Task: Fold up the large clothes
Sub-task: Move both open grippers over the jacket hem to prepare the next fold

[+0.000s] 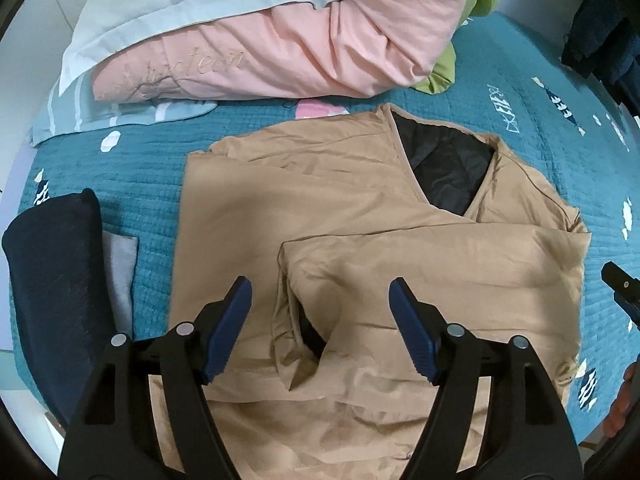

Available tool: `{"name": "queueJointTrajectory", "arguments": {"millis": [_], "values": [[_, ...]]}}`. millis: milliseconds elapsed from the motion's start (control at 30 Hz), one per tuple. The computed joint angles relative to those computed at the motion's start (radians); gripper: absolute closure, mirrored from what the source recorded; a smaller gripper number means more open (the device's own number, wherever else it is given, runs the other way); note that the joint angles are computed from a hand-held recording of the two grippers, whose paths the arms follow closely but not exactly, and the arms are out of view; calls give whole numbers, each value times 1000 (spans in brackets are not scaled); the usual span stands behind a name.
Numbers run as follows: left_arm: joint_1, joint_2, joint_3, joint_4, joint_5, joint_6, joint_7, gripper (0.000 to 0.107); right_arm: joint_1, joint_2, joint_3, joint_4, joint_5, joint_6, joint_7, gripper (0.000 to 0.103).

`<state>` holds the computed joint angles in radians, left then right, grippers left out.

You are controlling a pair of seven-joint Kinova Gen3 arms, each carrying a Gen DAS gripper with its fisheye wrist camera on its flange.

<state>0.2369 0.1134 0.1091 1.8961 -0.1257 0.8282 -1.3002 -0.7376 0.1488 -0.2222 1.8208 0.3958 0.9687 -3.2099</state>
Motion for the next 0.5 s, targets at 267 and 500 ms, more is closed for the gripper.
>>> {"name": "queueJointTrajectory", "arguments": {"millis": [267,500], "values": [[-57,17,-20,-34,57,21,-87,35,55,-8,14,18,-70,-62,61,17],[-138,113,-37,-117,139,43,-242,35,130,50,42,-20,-168,-97,243,17]]}}
